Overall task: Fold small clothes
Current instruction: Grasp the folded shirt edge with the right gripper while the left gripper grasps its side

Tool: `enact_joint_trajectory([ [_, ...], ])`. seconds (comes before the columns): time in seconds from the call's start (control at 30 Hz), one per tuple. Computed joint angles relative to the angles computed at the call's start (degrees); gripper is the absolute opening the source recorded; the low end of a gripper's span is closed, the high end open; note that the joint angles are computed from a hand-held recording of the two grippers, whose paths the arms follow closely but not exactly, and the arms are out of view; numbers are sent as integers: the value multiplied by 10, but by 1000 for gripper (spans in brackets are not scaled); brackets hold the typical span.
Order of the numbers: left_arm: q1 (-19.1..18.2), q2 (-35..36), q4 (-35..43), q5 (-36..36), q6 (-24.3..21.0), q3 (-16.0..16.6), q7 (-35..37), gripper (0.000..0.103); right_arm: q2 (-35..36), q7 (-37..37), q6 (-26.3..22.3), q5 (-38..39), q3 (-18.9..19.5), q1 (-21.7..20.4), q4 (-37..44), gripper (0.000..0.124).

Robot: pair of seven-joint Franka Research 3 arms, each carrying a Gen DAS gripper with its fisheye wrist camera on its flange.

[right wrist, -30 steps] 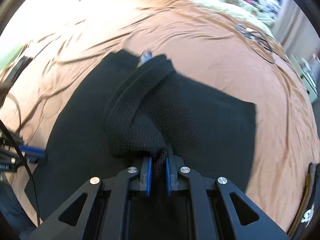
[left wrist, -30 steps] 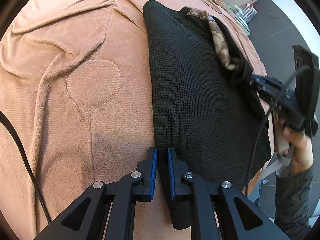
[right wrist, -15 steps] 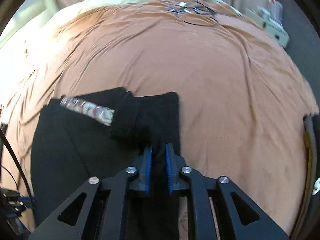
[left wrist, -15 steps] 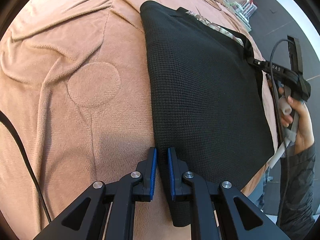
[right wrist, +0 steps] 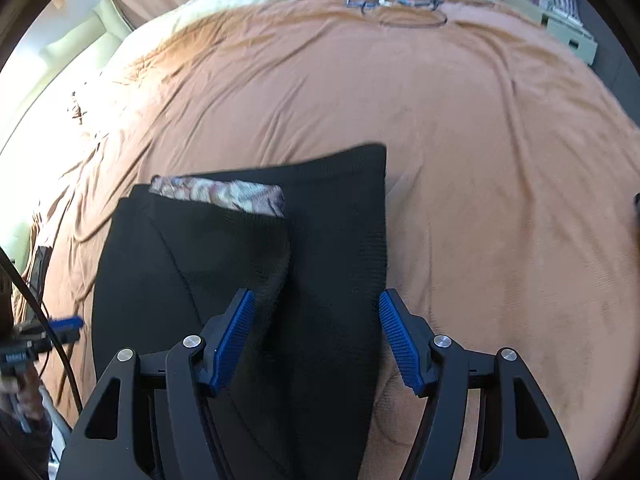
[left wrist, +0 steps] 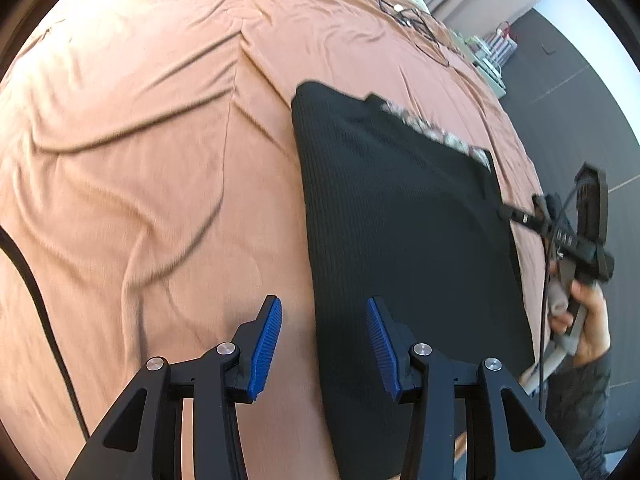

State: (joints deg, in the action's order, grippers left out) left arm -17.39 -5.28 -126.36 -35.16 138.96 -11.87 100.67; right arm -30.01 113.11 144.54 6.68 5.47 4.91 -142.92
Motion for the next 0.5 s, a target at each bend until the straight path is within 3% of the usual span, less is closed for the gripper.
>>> enact_joint_trajectory([
  [0.17, 9, 53, 46, -18, 17, -6, 5, 47, 32, -93, 43, 106, -70, 41, -1, 63],
  [0.33, 24, 102, 89, -11, 30, -23, -3, 47, 45, -239, 72, 244, -134, 82, -6, 63],
  [0.5, 48, 145, 128, -31, 28, -40, 13, 46, 66, -430, 45, 439, -226, 136, 13, 63],
])
